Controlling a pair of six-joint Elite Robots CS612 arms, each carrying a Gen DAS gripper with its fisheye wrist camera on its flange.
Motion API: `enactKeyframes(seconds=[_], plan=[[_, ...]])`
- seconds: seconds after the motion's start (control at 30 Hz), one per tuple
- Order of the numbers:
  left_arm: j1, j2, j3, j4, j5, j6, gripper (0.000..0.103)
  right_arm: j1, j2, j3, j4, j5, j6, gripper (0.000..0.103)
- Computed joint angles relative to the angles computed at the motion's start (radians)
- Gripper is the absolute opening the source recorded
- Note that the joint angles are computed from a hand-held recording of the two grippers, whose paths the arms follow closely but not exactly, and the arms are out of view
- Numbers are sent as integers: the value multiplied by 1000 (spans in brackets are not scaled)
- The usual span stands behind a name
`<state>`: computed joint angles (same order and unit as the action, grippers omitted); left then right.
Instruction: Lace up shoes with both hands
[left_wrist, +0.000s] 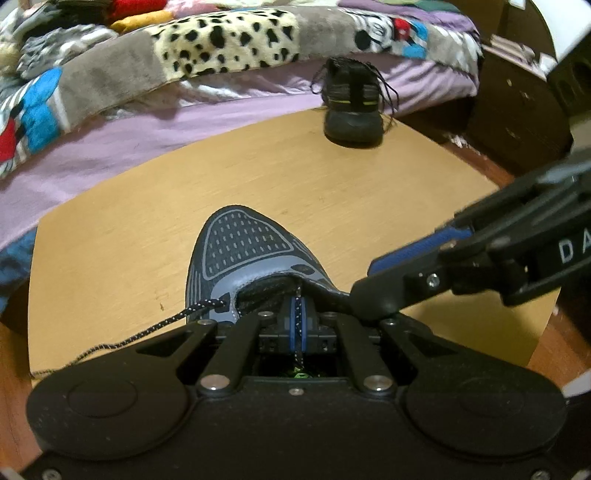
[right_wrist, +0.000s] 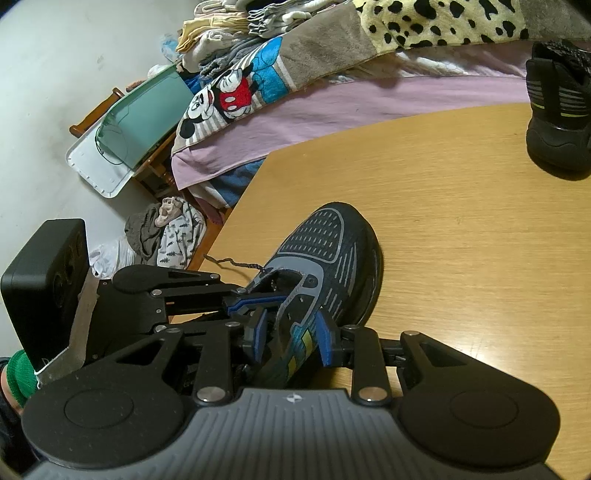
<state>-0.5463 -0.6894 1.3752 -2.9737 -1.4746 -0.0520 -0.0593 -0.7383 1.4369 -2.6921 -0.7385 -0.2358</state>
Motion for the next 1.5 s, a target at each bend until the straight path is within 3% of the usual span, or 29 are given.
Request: enactKeyframes(seconds=[0.13,0.93,1.23,1.5], plan=[[-4,-5,-2,30,7,74,1,-2,0,0,2,0,-3,30],[-8,3,7,-25,23,109,1,0,-2,3,-2,-3,1,30],[-18,7,9,-37,67,152,1,-2,-4,5,4,0,-1,30],[-33,11,13,-48,129,310,1,-3,-2,3,7,0,-5,30]])
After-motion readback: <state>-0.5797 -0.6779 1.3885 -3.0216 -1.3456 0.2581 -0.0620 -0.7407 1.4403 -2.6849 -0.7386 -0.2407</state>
